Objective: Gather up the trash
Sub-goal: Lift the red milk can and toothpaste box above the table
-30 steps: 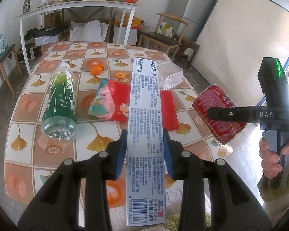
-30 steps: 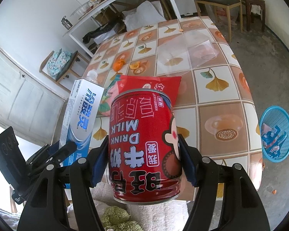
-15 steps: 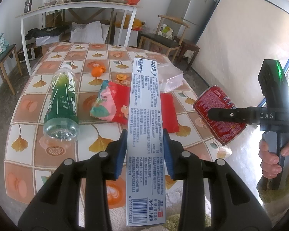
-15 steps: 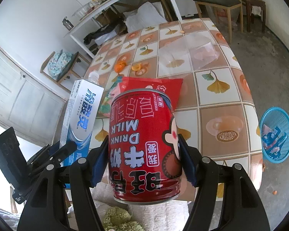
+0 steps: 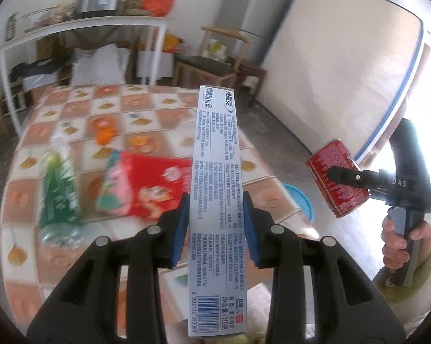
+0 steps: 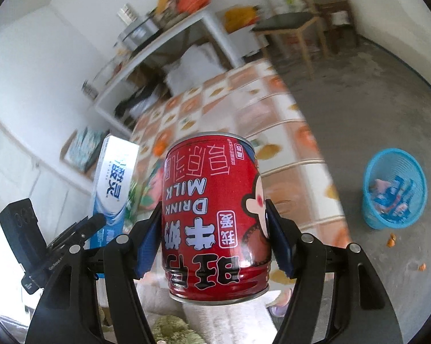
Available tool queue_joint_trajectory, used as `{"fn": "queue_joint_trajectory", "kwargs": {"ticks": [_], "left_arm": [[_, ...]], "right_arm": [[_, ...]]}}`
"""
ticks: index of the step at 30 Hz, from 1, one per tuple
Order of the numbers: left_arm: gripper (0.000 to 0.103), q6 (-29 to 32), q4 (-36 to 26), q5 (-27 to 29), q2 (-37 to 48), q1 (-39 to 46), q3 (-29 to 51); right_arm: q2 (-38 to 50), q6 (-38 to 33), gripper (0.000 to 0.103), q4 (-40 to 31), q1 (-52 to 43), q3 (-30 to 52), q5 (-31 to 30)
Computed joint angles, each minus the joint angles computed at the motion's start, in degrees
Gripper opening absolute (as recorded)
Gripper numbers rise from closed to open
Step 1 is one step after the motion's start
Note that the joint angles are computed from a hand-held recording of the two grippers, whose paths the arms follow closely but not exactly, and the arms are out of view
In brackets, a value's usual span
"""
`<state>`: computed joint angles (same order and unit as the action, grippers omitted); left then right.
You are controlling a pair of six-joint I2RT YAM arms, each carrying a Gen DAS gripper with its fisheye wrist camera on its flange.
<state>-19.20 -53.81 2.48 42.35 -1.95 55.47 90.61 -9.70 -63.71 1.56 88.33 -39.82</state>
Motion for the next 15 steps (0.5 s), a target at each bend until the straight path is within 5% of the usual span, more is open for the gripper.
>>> {"fn": "queue_joint_trajectory", "kwargs": {"ticks": [9,15], "left_arm": [[0.033,-0.6,10.6,4.2,21.9,-12.3,10.0],[0.033,-1.1,12.0,15.3,44.7,-15.6,24.1]], "right_arm": [[1.7,-0.9,0.065,0.5,-19.4,0.1,-3.3],[7.2,-0.4,0.065,2.8,-27.5,0.8,-3.3]]}}
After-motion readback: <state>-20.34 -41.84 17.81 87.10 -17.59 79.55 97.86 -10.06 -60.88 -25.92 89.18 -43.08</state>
